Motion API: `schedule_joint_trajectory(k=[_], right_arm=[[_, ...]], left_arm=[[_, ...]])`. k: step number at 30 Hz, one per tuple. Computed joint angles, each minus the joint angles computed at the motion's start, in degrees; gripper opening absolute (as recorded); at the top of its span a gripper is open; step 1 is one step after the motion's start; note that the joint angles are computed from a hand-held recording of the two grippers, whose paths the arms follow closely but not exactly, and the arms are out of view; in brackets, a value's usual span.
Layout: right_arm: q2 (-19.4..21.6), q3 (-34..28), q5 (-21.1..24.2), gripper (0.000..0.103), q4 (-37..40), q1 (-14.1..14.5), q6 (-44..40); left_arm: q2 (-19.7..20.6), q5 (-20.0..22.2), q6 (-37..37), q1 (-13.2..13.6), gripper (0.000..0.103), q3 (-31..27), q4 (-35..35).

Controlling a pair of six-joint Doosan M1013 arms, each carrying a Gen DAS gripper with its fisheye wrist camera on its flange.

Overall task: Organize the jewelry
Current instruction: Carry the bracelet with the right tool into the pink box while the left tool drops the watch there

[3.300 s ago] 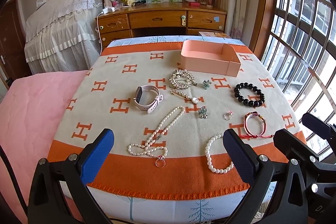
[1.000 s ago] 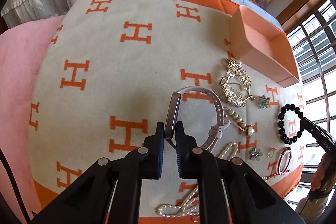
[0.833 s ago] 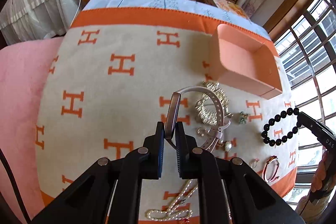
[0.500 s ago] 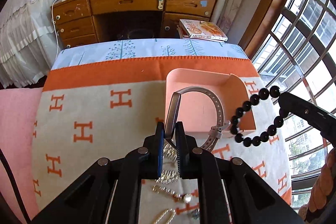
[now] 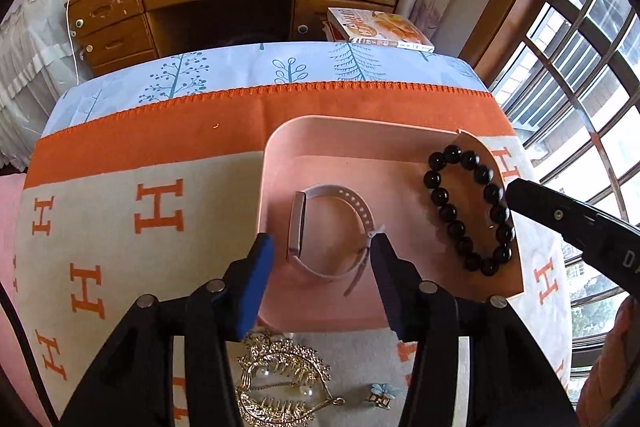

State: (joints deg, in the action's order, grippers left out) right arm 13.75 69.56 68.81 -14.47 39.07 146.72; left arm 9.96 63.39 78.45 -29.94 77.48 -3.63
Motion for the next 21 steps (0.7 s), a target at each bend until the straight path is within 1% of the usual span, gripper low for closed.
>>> schedule_joint_trajectory(k=[1,4,5,6,8,12,16,21], right_arm=[[-0.49,0.72,-0.44,0.016,0.36,-0.13,0.30],[-1.31,1.75,0.09,0.016,-0.75,0.24,1.04],[-1.61,2.06,0.10,0.016,-1.04,0.49,0.94],[-1.88,2.33,0.00,0.016,-1.21,0.71,0.73],[-2.22,2.55,0.09,0.016,-1.94,1.22,0.45],[-2.74,2.64,0.99,0.016,-3.47,2.59,0.05],[-3.45,2.81,1.58,0.016,-5.01,4.66,-0.76],[-4.77,3.77,1.30,0.016,-5.70,6.87,-0.52]], left_arm=[[-0.37,-0.26,0.23,0.03,0.050,0.33,-0.27],[-1.95,-1.53,0.58,0.08,0.053,1.79,-0.82],[-2.55,-1.83,0.34,0.01,0.059,2.29,-0.62],[-3.34,-2.42,-0.56,-0.25,0.067,3.01,0.55],[-4.98,-4.36,-2.16,-0.70,0.071,4.60,3.00],[-7.72,-6.11,-3.23,-1.06,0.071,6.96,5.49],[-10.56,-7.67,-4.74,-1.49,0.072,9.31,8.00],[-14.07,-9.53,-6.90,-2.17,0.072,11.99,11.80]])
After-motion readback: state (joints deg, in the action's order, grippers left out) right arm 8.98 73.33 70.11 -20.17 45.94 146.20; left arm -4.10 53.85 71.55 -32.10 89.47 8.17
